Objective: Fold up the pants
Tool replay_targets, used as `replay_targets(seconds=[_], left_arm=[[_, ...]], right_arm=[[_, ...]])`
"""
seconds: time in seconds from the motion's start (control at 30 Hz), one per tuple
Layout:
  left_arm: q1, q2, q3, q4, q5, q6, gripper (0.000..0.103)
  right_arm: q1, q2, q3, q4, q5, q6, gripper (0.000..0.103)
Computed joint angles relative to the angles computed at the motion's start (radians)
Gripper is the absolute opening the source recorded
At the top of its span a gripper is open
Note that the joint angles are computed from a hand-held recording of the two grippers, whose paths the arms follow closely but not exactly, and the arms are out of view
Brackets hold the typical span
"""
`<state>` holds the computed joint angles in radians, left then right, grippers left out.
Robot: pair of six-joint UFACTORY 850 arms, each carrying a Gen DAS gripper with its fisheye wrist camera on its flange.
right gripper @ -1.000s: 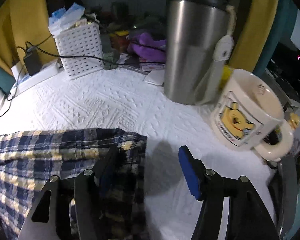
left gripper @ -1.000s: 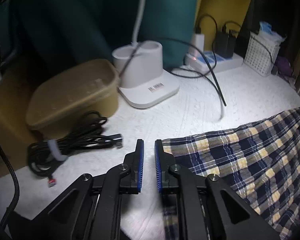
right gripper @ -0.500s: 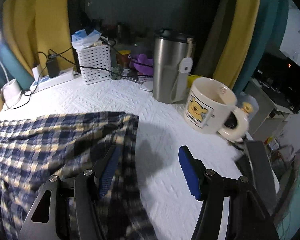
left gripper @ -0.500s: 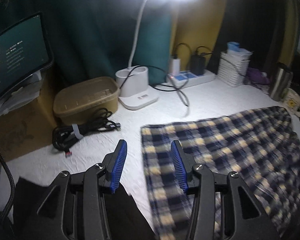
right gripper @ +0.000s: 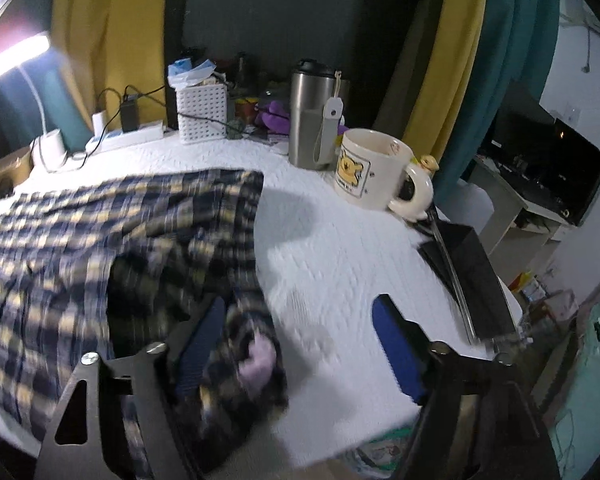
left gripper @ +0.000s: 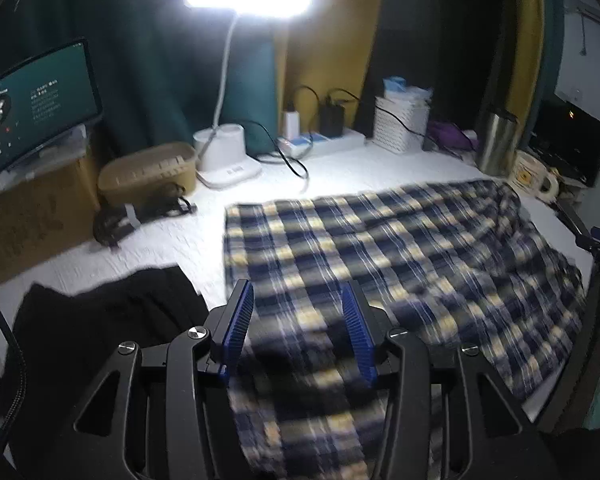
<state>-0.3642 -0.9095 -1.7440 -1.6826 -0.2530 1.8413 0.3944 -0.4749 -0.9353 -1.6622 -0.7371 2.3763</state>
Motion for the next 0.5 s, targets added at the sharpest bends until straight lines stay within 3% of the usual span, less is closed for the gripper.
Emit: replay_targets(seconds=[0.33, 0.43, 0.47, 0.5], left_arm=[[-0.009, 0.075, 0.170, -0.169, -0.022, 0.195, 0.046], [-0.008, 0.091, 0.204, -0.195, -0.031, 0.227, 0.047], [-0.008, 0.094, 0.212, -0.193, -0.033, 0.228, 0.048], [-0.007, 0.096, 0.218, -0.193, -0.038, 0.228, 0.057]], right_arm=[[0.064, -0.017, 0.089, 0.062, -0.062, 0.036, 0.080], [0.081, -0.045, 0.082, 0.106, -0.083, -0.026, 0.080], [0.086, -0.052, 0.079, 0.112, -0.087, -0.043, 0.080], [0.093, -0.060, 0.075, 0.112, -0.089, -0.063, 0.080]])
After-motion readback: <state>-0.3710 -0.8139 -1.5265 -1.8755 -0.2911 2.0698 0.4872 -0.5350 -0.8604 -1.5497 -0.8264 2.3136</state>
